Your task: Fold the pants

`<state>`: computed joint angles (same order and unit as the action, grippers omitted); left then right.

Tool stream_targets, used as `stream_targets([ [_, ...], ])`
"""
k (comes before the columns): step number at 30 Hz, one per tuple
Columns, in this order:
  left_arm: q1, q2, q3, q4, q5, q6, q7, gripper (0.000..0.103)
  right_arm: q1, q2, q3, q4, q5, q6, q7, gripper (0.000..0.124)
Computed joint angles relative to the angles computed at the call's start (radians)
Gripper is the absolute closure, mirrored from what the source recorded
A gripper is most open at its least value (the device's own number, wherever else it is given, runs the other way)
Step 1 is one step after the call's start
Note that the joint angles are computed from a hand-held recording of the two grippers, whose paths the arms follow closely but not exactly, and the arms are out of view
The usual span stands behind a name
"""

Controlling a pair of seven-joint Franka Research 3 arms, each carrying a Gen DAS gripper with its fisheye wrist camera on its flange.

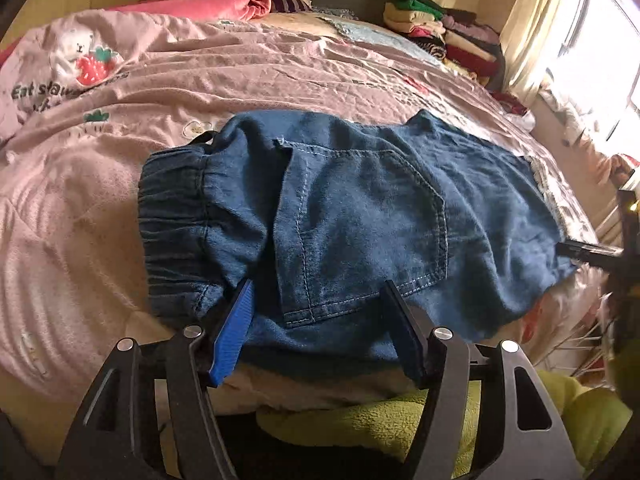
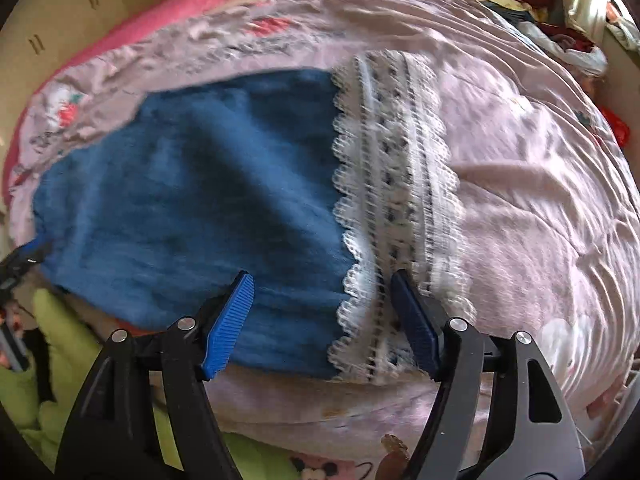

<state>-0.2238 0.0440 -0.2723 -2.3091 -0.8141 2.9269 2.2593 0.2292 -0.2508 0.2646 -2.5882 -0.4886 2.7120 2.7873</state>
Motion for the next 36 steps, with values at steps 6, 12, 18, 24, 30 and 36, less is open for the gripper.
stream_targets([
  [6, -0.009, -0.017, -0.003, -0.001, 0.072, -0.001, -0.065, 0.039, -0.03, -0.061, 0.004, -0.019, -0.023, 0.056, -0.004, 0.057],
  [12, -0.042, -0.045, 0.018, 0.051, -0.081, -0.056, 0.066, 0.039, -0.186, -0.11, 0.007, -0.026, -0.089, 0.163, -0.005, 0.057],
  [18, -0.058, 0.037, -0.011, 0.156, 0.017, -0.068, 0.036, 0.039, -0.229, 0.047, -0.087, 0.034, 0.003, 0.28, -0.229, 0.07],
  [24, -0.082, 0.139, 0.037, 0.196, 0.42, -0.056, -0.352, 0.039, -0.086, 0.189, -0.213, 0.065, 0.39, 0.383, -0.627, 0.078],
  [30, -0.013, 0.158, -0.028, 0.178, 0.466, -0.01, -0.375, 0.039, -0.169, 0.132, -0.126, 0.056, 0.305, 0.386, -0.618, 0.11],
  [36, 0.05, 0.163, -0.09, 0.172, 0.5, 0.003, -0.397, 0.039, -0.266, 0.179, -0.058, 0.185, 0.004, 0.211, -0.45, 0.11],
])
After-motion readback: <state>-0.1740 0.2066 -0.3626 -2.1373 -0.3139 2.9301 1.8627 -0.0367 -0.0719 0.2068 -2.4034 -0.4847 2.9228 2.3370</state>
